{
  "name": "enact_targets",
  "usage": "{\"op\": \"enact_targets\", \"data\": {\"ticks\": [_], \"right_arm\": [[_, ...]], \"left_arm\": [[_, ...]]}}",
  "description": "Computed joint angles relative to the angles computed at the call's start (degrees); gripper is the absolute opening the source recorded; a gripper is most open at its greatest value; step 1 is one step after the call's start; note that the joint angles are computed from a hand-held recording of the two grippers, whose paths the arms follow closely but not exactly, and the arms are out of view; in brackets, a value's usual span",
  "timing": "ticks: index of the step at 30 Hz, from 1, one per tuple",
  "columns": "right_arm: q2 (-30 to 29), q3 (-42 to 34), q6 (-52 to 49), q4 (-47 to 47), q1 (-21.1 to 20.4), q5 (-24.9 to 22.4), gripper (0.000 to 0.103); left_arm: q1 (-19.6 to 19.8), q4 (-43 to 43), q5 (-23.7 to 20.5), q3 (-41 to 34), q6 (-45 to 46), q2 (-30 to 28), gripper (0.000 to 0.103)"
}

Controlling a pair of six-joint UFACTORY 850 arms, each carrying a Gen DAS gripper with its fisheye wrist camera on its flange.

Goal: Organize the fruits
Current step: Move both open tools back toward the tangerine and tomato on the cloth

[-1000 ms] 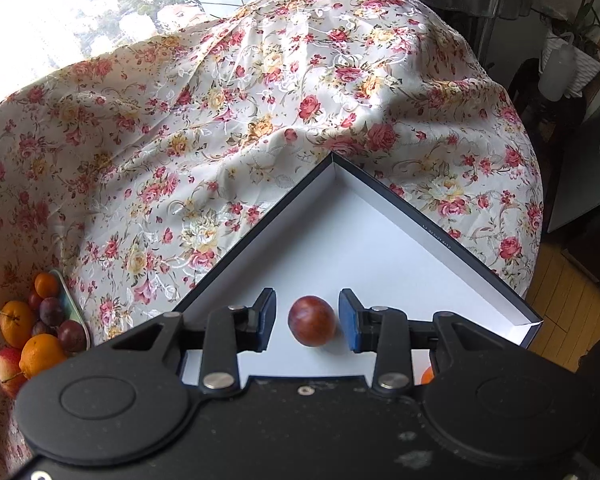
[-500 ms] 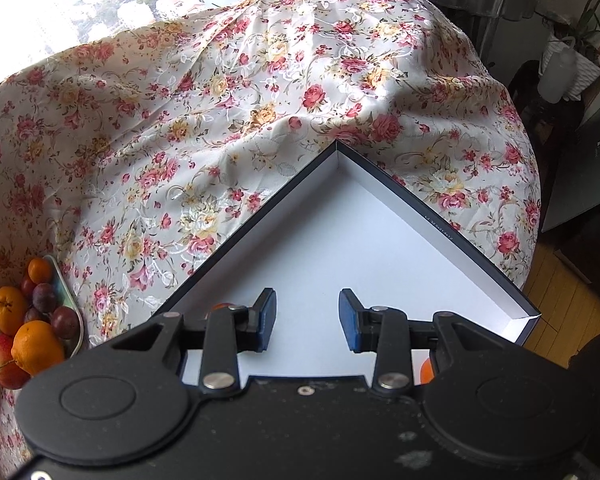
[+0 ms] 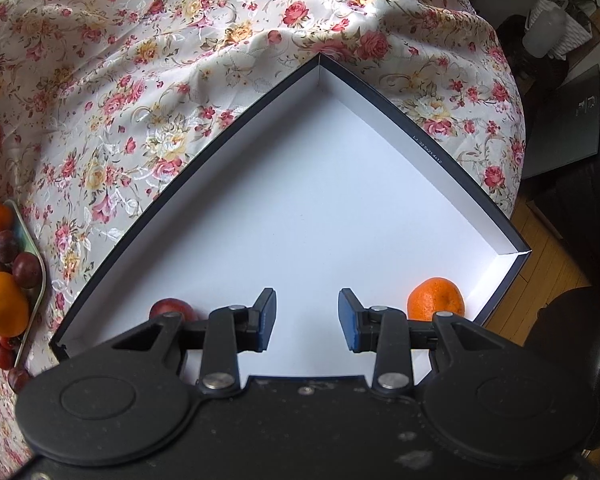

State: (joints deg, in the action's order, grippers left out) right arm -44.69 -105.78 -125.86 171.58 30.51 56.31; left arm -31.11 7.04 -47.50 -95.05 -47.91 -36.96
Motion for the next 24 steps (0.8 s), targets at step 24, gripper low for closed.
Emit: {"op": "enact_targets", "data": {"ticks": [24], "right_arm": [[-2.6,-4.4,2.0,6.5,1.3,8.0,0.034]], "left_arm": [[1.8,4.5,2.2,9.9,-3.9,8.4,0.061]]}}
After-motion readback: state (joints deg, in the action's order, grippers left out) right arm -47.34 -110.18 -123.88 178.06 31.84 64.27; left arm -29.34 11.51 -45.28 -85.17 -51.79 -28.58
